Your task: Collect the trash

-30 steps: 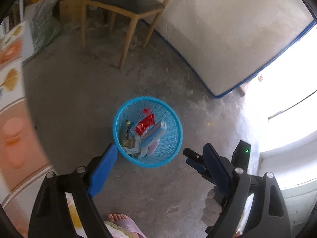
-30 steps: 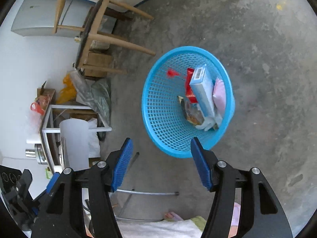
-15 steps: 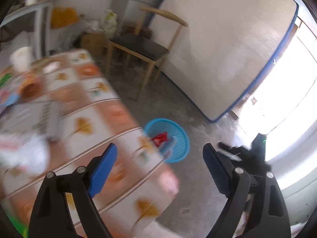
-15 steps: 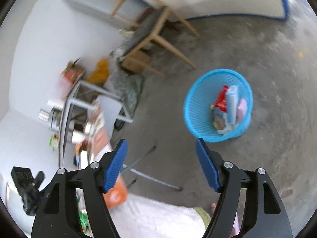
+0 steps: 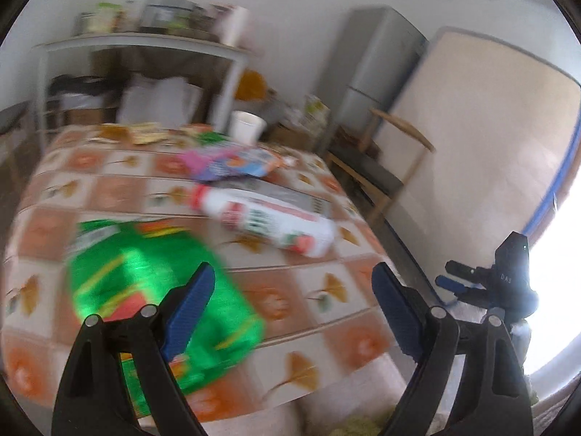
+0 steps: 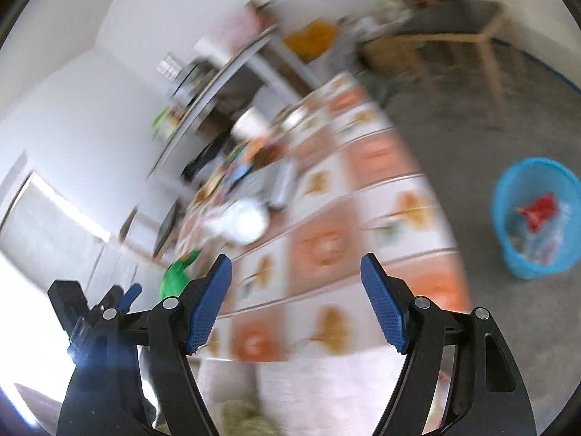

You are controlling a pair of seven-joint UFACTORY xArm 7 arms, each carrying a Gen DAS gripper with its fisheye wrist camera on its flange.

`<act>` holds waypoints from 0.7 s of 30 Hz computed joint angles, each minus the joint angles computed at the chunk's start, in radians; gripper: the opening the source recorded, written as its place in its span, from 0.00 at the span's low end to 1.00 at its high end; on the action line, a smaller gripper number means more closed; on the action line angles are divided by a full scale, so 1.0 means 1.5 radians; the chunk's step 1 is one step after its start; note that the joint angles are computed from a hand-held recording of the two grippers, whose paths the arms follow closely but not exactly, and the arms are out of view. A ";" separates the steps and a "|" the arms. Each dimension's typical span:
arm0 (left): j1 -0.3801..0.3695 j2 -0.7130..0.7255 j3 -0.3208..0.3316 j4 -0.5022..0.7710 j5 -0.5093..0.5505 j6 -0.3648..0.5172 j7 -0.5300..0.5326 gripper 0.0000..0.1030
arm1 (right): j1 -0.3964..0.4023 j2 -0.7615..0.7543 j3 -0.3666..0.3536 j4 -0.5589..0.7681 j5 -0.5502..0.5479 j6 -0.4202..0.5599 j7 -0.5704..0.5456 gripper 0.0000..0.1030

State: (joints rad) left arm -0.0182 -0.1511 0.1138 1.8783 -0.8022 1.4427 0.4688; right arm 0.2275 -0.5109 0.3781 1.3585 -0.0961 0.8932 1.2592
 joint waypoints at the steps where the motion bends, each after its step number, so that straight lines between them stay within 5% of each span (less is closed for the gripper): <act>1: 0.010 -0.003 0.009 -0.007 0.008 -0.007 -0.005 0.83 | 0.004 0.052 0.009 0.042 -0.001 -0.005 -0.019 0.67; 6: 0.055 0.006 0.035 -0.028 0.044 -0.022 -0.040 0.83 | 0.053 0.253 0.038 0.219 -0.046 0.009 -0.062 0.60; 13: 0.100 0.043 0.037 -0.046 0.057 -0.011 -0.088 0.83 | 0.172 0.518 0.029 0.524 -0.113 0.127 -0.123 0.44; 18: 0.112 0.058 0.018 -0.047 0.048 -0.022 -0.085 0.83 | 0.216 0.621 0.000 0.662 -0.086 0.147 -0.165 0.45; 21: 0.115 0.074 0.009 -0.031 0.061 -0.016 -0.095 0.83 | 0.233 0.684 -0.017 0.759 -0.053 0.171 -0.188 0.55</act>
State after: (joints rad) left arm 0.1546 -0.0398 0.1270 1.8311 -0.7115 1.4188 0.3256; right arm 0.5767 0.5154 0.3531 2.4962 -0.1758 1.1496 0.9771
